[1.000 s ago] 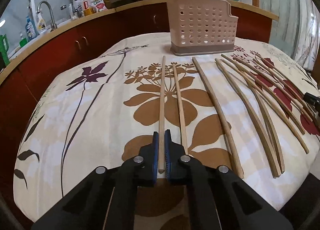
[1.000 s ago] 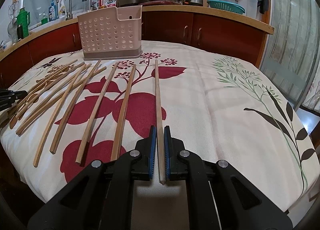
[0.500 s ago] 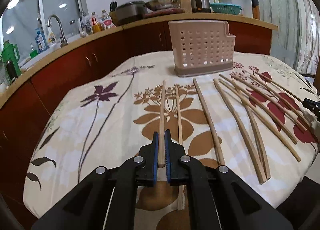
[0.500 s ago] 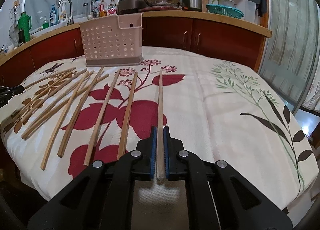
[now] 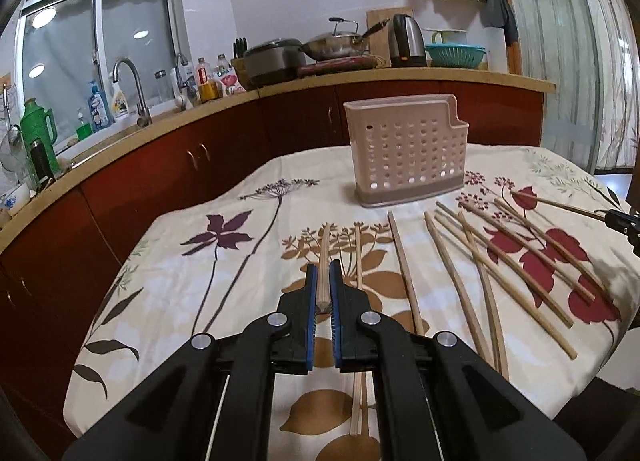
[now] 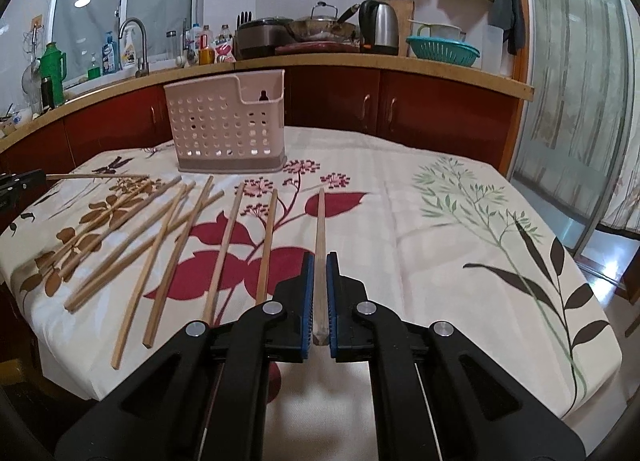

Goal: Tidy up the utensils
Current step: 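Lift both held chopsticks and carry them over the pink utensil holder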

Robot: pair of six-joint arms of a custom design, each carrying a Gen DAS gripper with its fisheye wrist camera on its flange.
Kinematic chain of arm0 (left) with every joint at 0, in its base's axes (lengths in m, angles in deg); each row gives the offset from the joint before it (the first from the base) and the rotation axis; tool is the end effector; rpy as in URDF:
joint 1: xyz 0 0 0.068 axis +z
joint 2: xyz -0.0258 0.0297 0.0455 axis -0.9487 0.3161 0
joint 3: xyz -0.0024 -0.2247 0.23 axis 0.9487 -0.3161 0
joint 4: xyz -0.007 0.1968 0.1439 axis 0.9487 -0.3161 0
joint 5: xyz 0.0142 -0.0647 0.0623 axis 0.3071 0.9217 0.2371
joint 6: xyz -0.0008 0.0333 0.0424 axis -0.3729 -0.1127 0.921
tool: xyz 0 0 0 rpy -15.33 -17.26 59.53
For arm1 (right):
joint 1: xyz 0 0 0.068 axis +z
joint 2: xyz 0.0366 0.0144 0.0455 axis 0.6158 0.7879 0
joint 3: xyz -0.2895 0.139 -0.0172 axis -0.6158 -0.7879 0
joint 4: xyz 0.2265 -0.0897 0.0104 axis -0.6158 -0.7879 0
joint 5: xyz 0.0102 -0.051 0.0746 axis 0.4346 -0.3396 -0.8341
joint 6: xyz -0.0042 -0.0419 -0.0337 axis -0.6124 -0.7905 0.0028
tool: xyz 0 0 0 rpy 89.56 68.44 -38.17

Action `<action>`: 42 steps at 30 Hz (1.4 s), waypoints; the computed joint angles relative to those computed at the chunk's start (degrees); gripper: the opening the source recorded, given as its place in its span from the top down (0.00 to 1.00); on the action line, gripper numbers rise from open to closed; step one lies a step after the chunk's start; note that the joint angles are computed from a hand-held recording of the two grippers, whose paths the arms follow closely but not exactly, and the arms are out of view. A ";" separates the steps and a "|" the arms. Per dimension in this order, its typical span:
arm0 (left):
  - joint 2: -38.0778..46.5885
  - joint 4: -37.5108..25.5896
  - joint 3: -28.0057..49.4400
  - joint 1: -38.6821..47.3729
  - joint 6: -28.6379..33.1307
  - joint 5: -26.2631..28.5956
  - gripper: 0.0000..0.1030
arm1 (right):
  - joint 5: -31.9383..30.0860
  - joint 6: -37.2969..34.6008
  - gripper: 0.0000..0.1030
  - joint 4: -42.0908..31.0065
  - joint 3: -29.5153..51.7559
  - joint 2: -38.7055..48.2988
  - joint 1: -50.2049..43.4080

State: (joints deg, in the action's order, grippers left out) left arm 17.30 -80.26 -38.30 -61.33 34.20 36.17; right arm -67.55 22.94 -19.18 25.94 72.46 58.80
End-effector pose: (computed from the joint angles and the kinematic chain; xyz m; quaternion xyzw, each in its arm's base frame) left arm 0.1973 0.0247 0.2684 0.1628 0.8527 0.0043 0.4964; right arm 0.1617 0.0471 0.1879 0.0194 0.8640 -0.0318 0.5020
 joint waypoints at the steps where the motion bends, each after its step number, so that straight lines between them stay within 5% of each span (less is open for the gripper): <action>1: -0.23 -0.18 0.17 0.10 -0.19 0.06 0.94 | 0.18 -0.03 0.94 -0.48 0.21 -0.60 0.18; 29: -8.54 -15.41 9.42 3.22 -3.77 5.59 0.93 | 8.87 -2.23 0.94 -11.45 7.83 -15.01 9.40; 42: -7.73 -13.32 11.02 3.62 -6.15 5.93 0.94 | 5.40 -2.57 0.94 -12.34 10.54 -15.28 7.19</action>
State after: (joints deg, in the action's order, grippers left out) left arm 9.56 -93.57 -27.27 -57.72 28.05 42.10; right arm -62.15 20.37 -31.52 36.48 57.18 65.99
